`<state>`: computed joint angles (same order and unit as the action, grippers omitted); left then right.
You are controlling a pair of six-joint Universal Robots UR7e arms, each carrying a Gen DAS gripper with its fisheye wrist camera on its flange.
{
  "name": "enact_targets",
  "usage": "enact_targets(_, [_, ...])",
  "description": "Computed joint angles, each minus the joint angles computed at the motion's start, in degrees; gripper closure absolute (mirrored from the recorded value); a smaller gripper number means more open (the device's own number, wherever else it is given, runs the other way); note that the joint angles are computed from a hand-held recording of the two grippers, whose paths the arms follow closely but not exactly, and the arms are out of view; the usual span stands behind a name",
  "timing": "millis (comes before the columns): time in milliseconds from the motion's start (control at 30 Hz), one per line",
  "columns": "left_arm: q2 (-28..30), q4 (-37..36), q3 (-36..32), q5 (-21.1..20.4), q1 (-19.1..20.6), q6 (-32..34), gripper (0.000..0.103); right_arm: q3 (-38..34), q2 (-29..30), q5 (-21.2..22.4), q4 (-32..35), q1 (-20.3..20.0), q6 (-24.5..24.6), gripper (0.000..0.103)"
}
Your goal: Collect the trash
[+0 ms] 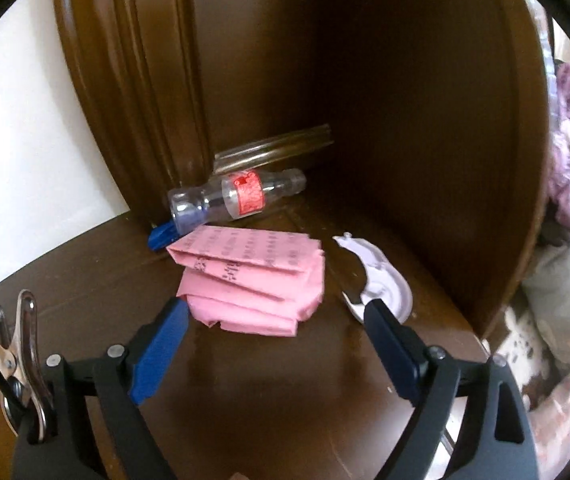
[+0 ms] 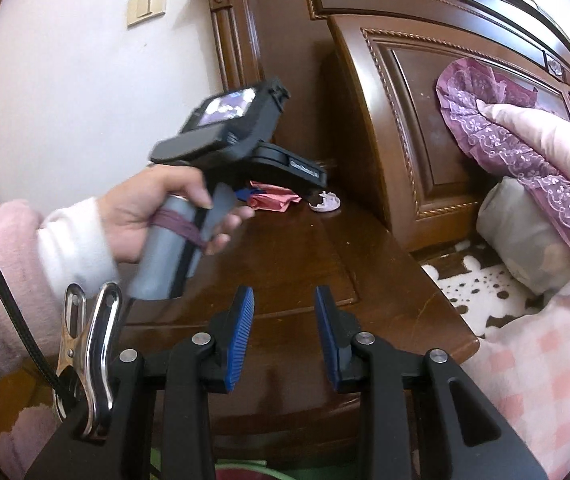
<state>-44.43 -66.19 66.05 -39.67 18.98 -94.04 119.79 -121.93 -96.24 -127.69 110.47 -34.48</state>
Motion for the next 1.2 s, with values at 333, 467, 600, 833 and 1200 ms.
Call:
enact_targets(333, [-0.46,0.72,0.87,0.53,1.71,-5.13,0.011,-0.22,-0.30,0.61,0.42,-0.88,0.98,0.071])
enact_targets(467, [-0.44,1.37,0.96,0.48,1.46,-6.02,0.013,-0.20,-0.34,0.83,0.82,-1.32,1.16,0.071])
enact_targets(600, [-1.12,0.49,2.21,0.35,0.67,-5.56,0.023,0.14,-0.52,0.41,0.84,-1.06,0.93,0.071])
enact_targets(833, [-4.15,-3.63,6.64,-1.30,-1.68,-3.40,0.061,0.22,-0.60,0.19,1.14,-1.40,1.03,0.071])
enact_targets(1200, [-9.23,-9.51,13.72,-4.50,-4.73,-1.98,0.090,0.75,-0.18,-0.74,1.14,-0.31,1.49,0.071])
